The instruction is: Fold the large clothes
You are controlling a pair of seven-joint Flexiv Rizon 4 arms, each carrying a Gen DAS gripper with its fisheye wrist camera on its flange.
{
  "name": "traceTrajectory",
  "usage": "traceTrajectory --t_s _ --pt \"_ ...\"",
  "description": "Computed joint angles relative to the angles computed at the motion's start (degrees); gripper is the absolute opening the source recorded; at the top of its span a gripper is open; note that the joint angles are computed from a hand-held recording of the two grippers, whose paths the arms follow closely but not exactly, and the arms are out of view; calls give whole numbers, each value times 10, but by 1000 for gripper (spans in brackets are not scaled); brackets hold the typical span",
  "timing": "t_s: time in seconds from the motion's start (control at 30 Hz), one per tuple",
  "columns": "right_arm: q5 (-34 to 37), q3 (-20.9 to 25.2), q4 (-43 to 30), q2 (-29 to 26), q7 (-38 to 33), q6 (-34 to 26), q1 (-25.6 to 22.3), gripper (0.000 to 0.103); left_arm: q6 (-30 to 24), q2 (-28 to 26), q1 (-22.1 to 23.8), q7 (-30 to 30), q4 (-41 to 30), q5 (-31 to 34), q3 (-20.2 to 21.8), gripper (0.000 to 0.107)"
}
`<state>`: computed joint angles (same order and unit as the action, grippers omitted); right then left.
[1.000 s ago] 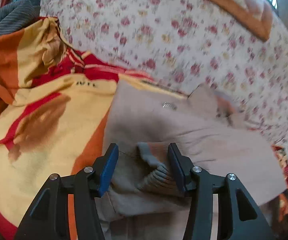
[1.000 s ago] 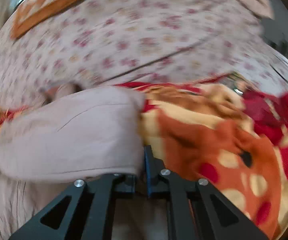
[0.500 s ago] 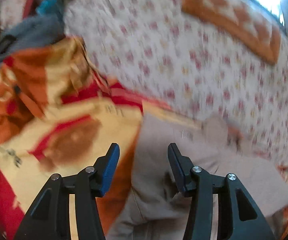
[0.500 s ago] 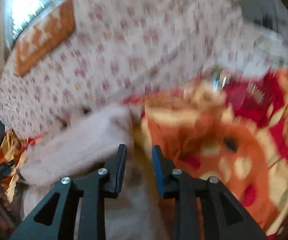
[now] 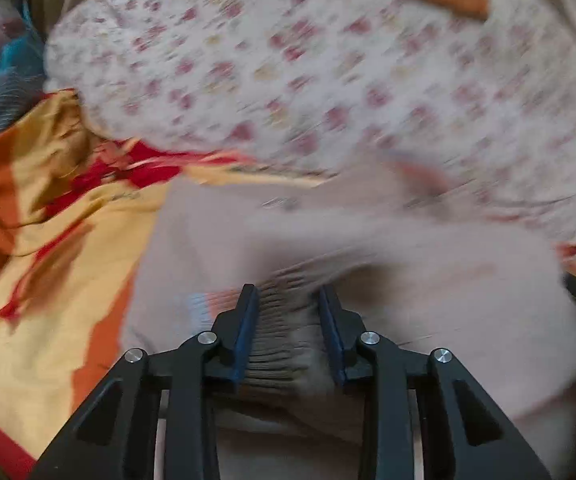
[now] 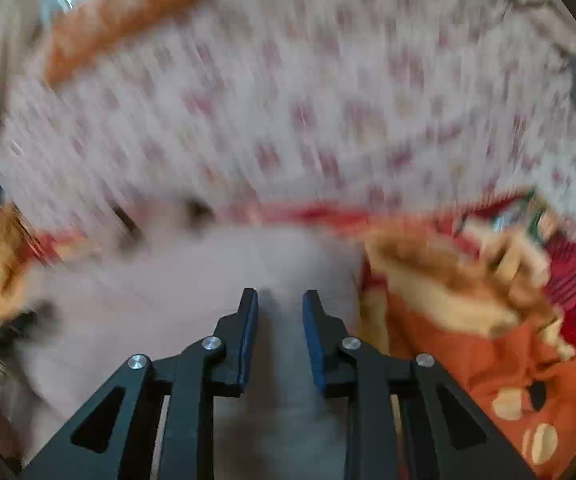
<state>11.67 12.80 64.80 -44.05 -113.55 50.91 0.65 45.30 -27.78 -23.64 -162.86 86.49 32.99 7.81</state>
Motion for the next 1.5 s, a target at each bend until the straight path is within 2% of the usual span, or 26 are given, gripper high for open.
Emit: traceTrajectory --t_s 0.03,0.07,0.13,0.2,0.27,0.3,0.33,0.37,0.4,0.47,0.53,0.57,0.6,0.67,0.7,0.77,0.83,0.9,1.0,1.1,1.2,1.23,1.27,1.33,1.43,1.5 --pt "-22 -20 -17 -18 21 -29 11 18 21 -1 13 5 14 -17 -7 24" --pt "-25 -24 -21 -26 26 -28 10 21 23 -2 10 2 14 -14 -4 24" --pt "-22 -21 -47 -41 40 -46 3 36 10 -4 4 5 7 -11 -2 24" --pt "-31 -32 -45 -41 56 -44 9 52 26 -2 7 1 14 -12 -1 24" --pt "-36 -33 -48 -41 72 -52 11 52 44 -1 13 -1 22 -20 -1 27" --pt "-35 -32 -53 -40 80 -60 9 43 54 0 17 3 25 -25 -3 31" --pt "-27 -26 -51 -33 86 -51 7 26 61 -1 19 7 27 -28 -3 33" --pt "-20 -22 -40 -25 83 -18 8 26 68 -5 20 9 25 -32 -3 38" --pt "-11 -11 -17 -8 61 33 8 26 75 -7 21 10 25 -36 -2 42" --pt "6 20 3 11 19 56 -4 27 88 -9 21 11 26 -41 1 45" --pt "11 37 4 14 -18 42 -1 40 91 -11 18 13 25 -44 5 46" --pt "5 35 0 7 -30 35 8 47 95 -11 16 12 26 -44 7 46" --pt "-8 23 -11 -7 -26 16 21 49 98 -11 15 11 27 -45 9 47" --pt "-38 -9 -42 -39 2 -40 40 48 108 -13 16 13 29 -47 11 48" --pt "-45 -12 -45 -51 13 -47 38 49 110 -14 16 17 29 -49 10 50" --pt "-9 8 -65 -58 8 -62 18 46 107 -18 16 26 25 -54 11 54" --pt "-17 -8 -41 -39 12 -31 27 44 106 -19 14 33 22 -58 11 56" --pt "-5 6 -13 -12 -7 -7 15 44 116 -16 8 23 26 -51 19 55" --pt "58 61 41 46 -100 -6 -41 44 110 2 -6 4 29 -34 30 54" --pt "58 44 120 89 -158 26 -32 44 81 22 -25 -3 23 -1 30 54" --pt "-12 -15 123 61 -87 4 18 45 46 10 7 61 26 -44 -11 54" --pt "2 -6 120 52 -102 19 11 46 47 4 15 77 30 -57 -18 54" --pt "10 4 121 48 -112 36 4 47 45 -1 7 81 23 -39 -10 55" --pt "7 5 120 46 -107 39 4 49 35 -4 5 91 16 -40 -10 55" --pt "6 3 135 63 -84 43 5 48 62 9 16 88 37 -60 -12 55" --pt "27 15 144 81 -76 39 -13 48 71 21 15 78 51 -63 -8 55"
